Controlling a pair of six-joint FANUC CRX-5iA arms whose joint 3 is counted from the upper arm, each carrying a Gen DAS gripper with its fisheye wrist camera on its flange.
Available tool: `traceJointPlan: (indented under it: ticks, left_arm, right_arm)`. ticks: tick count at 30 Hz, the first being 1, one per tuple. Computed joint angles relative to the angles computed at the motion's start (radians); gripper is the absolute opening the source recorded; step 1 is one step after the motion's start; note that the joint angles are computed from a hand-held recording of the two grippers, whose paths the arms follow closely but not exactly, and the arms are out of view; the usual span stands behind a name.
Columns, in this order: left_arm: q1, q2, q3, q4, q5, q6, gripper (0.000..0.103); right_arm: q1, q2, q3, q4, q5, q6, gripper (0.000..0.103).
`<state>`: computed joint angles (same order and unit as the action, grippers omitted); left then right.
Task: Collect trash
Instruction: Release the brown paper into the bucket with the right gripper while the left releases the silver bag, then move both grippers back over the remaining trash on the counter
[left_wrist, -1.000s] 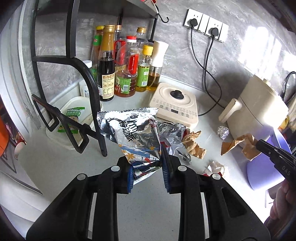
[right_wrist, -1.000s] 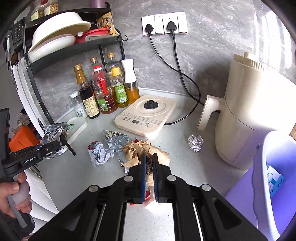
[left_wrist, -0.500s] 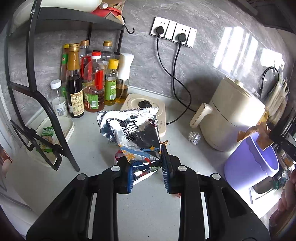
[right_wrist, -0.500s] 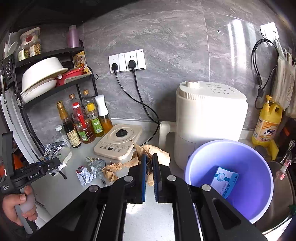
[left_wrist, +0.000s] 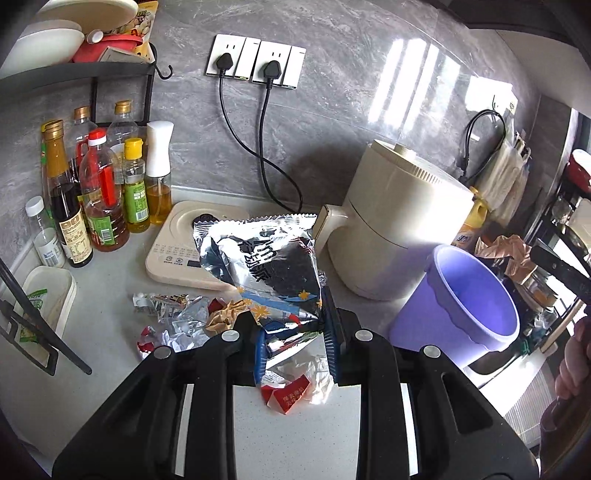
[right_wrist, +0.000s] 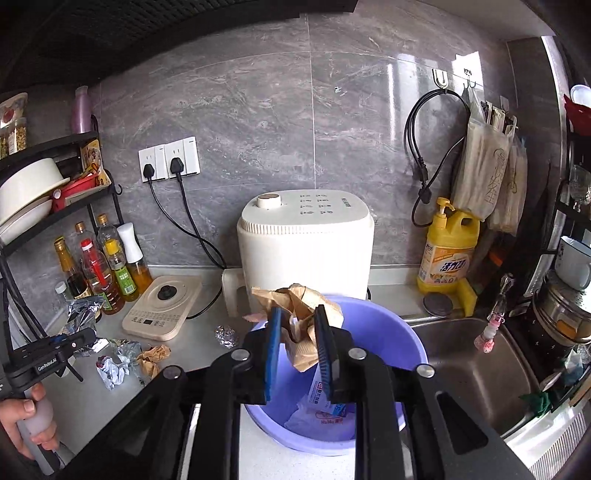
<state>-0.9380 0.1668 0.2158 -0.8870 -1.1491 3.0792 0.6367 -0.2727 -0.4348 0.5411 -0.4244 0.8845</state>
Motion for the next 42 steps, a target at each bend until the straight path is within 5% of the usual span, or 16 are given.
traceJointPlan:
  ticks: [5,27,28,30,32,42]
  left_arm:
    - [0.015,0.036,0.057,0.021,0.053,-0.089,0.025]
    - [0.085,0.349,0.467,0.312,0.241,-0.597,0.027]
    - [0.089,0.358,0.476,0.332,0.258,-0.612,0.031]
    - [0.089,0.366,0.490,0.345,0.275,-0.624,0.075]
    - [0.071,0.356,0.487,0.281,0.286,-0.584,0.086]
    - [0.059,0.269,0.390,0.186,0.186,-0.444,0.097]
  right_arm:
    - [-0.043,-0.031,-0.071,0.152,-0.014,-0.151,0.061]
    - [-0.213,-0.141,-0.100,-0.140,-0.075,0.031,0.063]
    - [-0.215,-0.143,-0.101,-0.149,-0.075,0.045,0.064]
    - [-0.217,-0.148,-0.104,-0.164,-0.071,0.062,0.070]
    - [-0.219,-0.149,-0.106,-0.182,-0.060,0.080,0.074]
    - [-0.180,-0.128,-0.087,-0.273,-0.026,0.156,0.094]
